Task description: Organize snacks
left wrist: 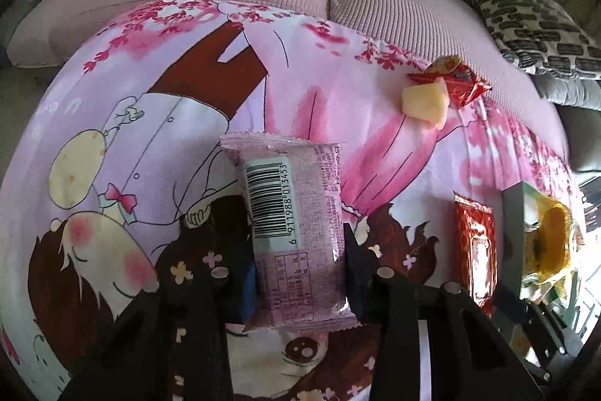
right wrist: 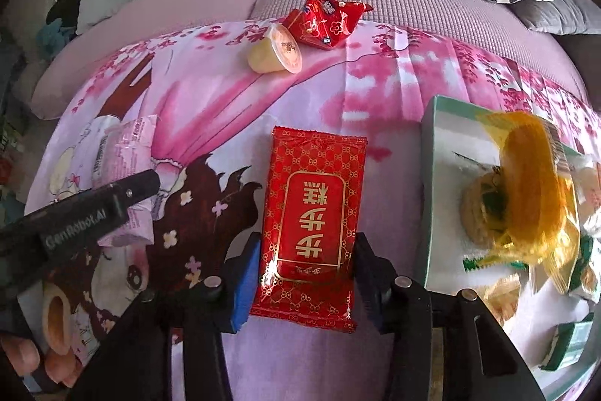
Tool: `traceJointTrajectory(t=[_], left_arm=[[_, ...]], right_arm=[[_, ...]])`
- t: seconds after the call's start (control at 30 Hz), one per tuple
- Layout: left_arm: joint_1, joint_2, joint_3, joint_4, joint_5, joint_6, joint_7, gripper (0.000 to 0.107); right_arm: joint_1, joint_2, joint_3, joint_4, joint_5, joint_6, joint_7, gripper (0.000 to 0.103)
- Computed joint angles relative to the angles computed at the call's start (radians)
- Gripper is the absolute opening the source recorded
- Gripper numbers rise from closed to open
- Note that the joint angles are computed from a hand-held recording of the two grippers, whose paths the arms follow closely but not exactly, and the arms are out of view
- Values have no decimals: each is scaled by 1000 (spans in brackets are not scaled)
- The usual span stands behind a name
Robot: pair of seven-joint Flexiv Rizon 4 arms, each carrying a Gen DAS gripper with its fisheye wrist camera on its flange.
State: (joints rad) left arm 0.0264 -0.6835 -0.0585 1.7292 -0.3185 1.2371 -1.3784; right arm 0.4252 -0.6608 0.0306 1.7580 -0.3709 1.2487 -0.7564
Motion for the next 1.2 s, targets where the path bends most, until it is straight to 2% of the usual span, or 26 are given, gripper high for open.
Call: traceJointTrajectory(t=[0.3, 0.43, 0.5, 0.7, 0.8, 0.9, 1.1, 1.2], left_arm=[[30, 105, -53, 109, -37, 92, 40, 39], [25, 107, -66, 93, -55, 93, 57, 39], [36, 116, -95, 103, -74, 108, 85, 39], [30, 129, -143, 109, -111, 114, 148, 39], [17, 132, -161, 107, -121, 112, 183, 39], [-6, 131, -170, 102, -121, 101, 215, 39], [-88, 94, -140, 51, -66, 74, 248, 39], [-117, 65, -131, 16, -47, 42, 252, 39]], right_arm=[[41, 104, -76, 150, -31, 183, 83, 49], [92, 143, -155, 207, -63, 249, 141, 49], [114, 162, -194, 233, -77, 278, 169, 49], [258, 234, -431, 344, -122, 359, 271, 49], [366, 268, -597, 406, -149, 344, 341, 49], [409, 290, -693, 451, -181, 338, 395, 49], [391, 328, -749, 517, -197, 336, 459, 49], [323, 343, -699, 532, -197, 329, 473, 49]])
